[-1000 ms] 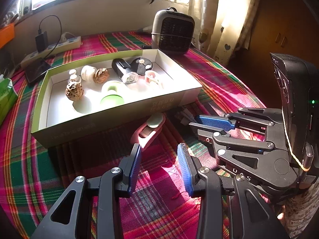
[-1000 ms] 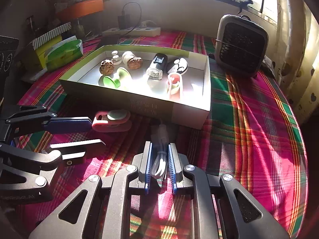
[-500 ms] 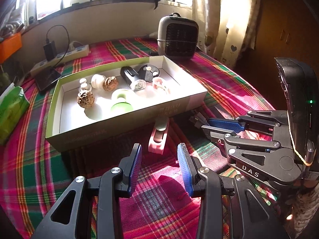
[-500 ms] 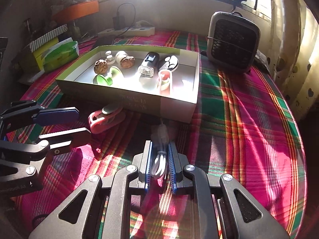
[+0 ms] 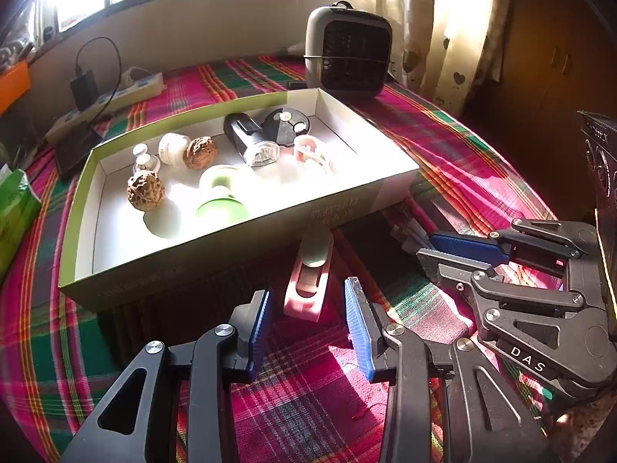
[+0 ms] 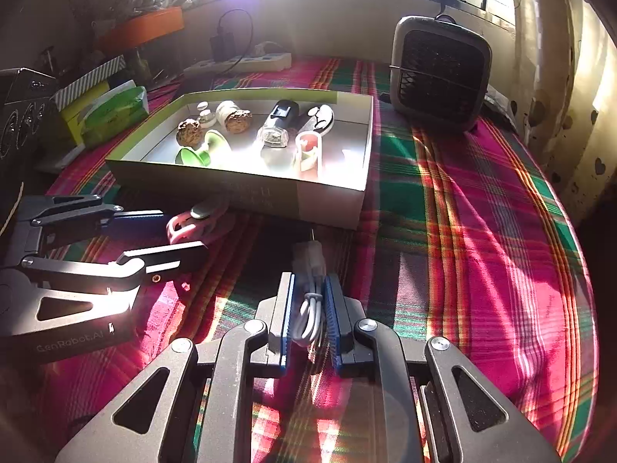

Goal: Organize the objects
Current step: 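Close the left tool on the pink-and-white clip while the right tool holds the cable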

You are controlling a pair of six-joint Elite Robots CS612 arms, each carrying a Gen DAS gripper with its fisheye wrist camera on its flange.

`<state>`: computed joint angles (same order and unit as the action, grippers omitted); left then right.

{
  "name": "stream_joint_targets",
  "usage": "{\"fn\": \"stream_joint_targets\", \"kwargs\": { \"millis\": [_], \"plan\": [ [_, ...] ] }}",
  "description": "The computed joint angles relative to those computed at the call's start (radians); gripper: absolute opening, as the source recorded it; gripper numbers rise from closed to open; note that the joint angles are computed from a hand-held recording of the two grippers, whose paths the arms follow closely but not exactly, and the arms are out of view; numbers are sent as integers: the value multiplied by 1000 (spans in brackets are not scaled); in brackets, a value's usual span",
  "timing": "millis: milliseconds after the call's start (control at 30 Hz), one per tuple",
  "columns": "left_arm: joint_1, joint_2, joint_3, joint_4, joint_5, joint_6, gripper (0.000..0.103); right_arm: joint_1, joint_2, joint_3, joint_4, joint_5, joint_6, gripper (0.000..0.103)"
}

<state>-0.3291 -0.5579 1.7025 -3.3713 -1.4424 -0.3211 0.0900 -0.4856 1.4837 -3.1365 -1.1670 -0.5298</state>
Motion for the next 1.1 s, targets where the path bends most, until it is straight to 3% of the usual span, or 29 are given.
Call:
{"fn": "stream_joint_targets", "kwargs": {
  "millis": [467,633,1100],
  "plan": [
    [-2,7,-24,22,18,0,34,-4,0,-6,17,18,5,17],
    [-2,7,-26,28,31,-9,25,-4,1,-7,19,21,8,17],
    [1,6,-22,26,30,-26,16,-4,1,-8,18,19,6,17]
  ]
}}
